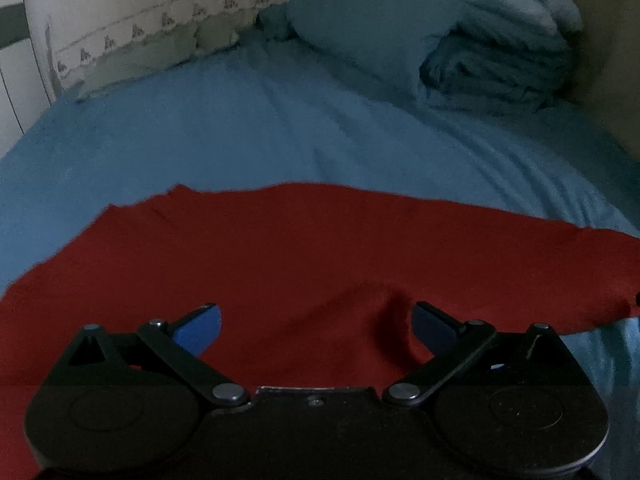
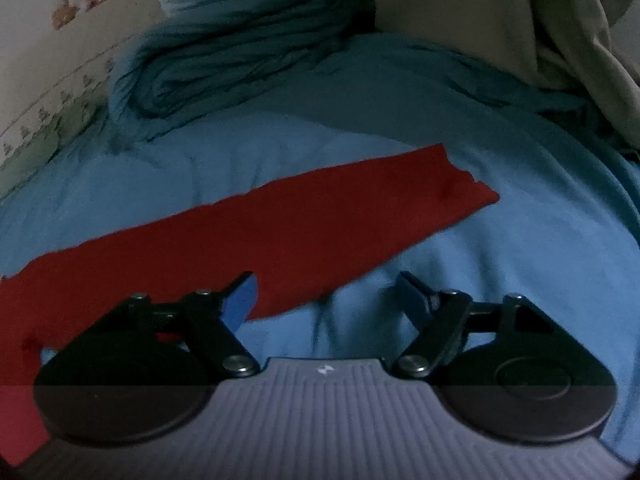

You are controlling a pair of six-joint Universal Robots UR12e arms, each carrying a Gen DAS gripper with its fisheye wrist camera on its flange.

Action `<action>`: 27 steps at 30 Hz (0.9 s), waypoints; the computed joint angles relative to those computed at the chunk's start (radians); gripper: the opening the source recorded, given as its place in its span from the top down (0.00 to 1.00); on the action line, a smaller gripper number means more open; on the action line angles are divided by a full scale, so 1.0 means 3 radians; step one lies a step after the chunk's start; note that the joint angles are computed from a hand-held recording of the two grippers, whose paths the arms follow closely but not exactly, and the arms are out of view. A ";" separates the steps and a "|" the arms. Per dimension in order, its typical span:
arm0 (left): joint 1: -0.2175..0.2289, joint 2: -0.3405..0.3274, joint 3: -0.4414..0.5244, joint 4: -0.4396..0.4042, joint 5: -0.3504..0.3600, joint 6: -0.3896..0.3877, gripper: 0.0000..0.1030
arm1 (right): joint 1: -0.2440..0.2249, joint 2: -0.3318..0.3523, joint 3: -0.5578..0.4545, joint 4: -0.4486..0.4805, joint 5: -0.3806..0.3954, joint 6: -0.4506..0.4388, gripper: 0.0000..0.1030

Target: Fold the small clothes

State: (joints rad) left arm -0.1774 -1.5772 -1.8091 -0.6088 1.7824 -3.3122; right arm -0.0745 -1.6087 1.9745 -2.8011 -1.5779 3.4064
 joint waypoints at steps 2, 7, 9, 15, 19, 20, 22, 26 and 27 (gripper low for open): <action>0.0014 -0.0038 0.0002 -0.0021 -0.0001 -0.0018 0.02 | 0.0010 0.0068 0.0002 -0.0153 -0.0056 0.0025 0.18; 0.0059 -0.0121 0.0052 -0.0144 -0.0022 -0.0155 0.05 | 0.0058 0.0215 -0.0059 -0.0356 -0.0300 0.0054 0.56; 0.0076 -0.0143 0.0069 -0.0188 -0.0037 -0.0223 0.06 | 0.0079 0.0255 -0.0117 -0.0313 -0.0406 0.0051 0.71; 0.0041 -0.0283 0.0191 -0.0293 0.0101 -0.0168 0.01 | 0.0103 0.0262 -0.0232 -0.0250 -0.0406 0.0051 0.80; 0.0079 -0.0267 0.0214 -0.0377 0.0039 -0.0163 0.00 | 0.0177 0.0251 -0.0350 -0.0254 -0.0296 -0.0009 0.80; 0.0105 -0.0247 0.0219 -0.0394 -0.0025 -0.0167 0.00 | 0.0209 0.0258 -0.0399 -0.0264 -0.0254 -0.0021 0.81; 0.0166 -0.0189 0.0186 -0.0335 -0.0113 -0.0175 0.02 | 0.0292 0.0285 -0.0512 -0.0313 -0.0194 -0.0042 0.81; 0.0343 0.0130 -0.0019 -0.0068 -0.0072 -0.0035 0.02 | 0.0543 0.0384 -0.0802 -0.0510 0.0023 -0.0113 0.81; 0.0427 0.0237 -0.0087 -0.0017 -0.0101 -0.0016 0.02 | 0.0616 0.0413 -0.0868 -0.0577 0.0104 -0.0132 0.81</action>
